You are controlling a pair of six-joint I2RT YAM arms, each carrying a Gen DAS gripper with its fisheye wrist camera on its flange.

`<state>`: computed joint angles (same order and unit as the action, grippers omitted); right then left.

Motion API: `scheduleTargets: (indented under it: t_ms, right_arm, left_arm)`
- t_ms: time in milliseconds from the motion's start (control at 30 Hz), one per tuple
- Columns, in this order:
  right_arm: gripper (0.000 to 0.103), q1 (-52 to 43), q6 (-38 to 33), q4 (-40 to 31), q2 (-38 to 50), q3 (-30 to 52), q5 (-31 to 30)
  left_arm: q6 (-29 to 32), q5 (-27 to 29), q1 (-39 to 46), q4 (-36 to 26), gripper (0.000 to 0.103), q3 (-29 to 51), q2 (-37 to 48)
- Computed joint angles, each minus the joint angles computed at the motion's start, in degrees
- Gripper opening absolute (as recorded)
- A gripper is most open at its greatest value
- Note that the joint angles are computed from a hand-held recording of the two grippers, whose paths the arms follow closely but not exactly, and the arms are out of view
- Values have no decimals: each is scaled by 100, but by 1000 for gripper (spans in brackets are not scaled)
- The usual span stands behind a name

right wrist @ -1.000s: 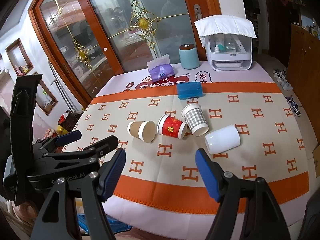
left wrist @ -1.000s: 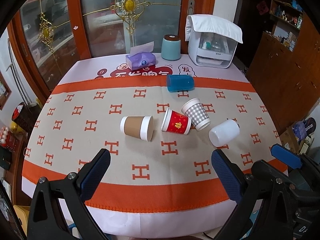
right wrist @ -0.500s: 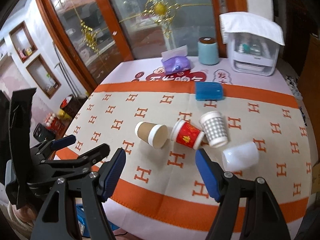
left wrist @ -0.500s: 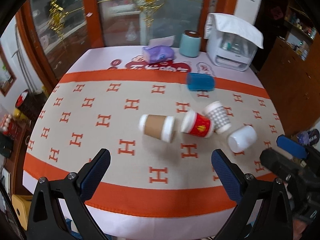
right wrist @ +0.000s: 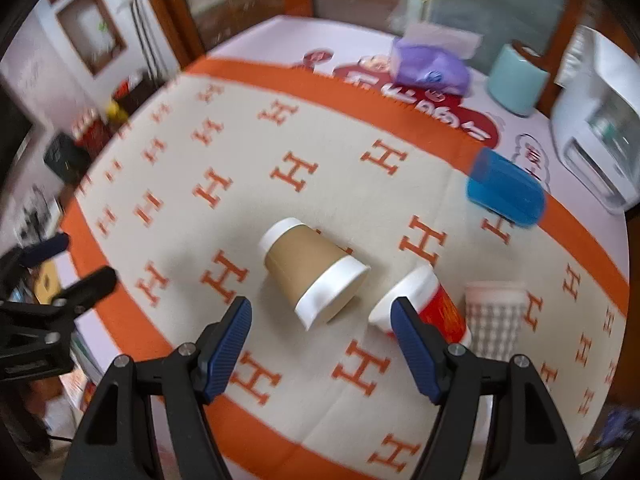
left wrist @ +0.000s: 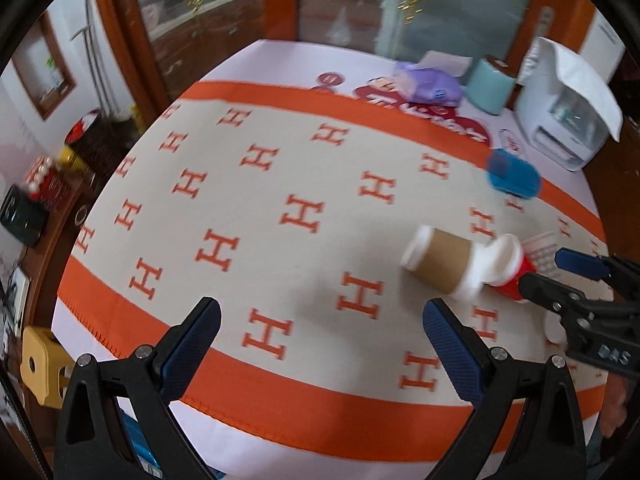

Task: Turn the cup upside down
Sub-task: 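Move the right gripper to the brown-sleeved cup and close around it, then lift the brown-sleeved cup with the right gripper and rotate it upright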

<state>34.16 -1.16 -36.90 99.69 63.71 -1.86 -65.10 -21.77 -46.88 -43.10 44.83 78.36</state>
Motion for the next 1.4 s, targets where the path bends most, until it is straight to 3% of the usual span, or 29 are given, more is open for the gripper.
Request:
scheduleTargets:
  t_ms: [300, 600, 733, 867, 1000, 1167, 1400]
  right_arm:
    - [72, 327, -864, -317, 1662, 1262, 629]
    - [71, 498, -1191, -812, 2403, 1955, 842]
    - [62, 378, -895, -1084, 2412, 2114, 492]
    - [60, 55, -382, -1316, 2212, 2102, -131]
    - [60, -377, 275, -1389, 1629, 1637, -842]
    - [60, -777, 1125, -1092, 336, 209, -1632]
    - [60, -1412, 2363, -3, -906, -2000, -2510]
  left_arm:
    - [620, 738, 961, 1217, 100, -888, 424]
    - [1023, 1128, 1528, 1967, 100, -1238, 826]
    - [1146, 1215, 1646, 2111, 100, -1247, 948]
    - [1193, 1237, 1621, 2119, 100, -1190, 1004]
    - [1112, 1168, 1360, 1963, 100, -1035, 965]
    - [841, 1015, 850, 1671, 100, -870, 790]
    - [256, 868, -44, 1316, 100, -662, 803]
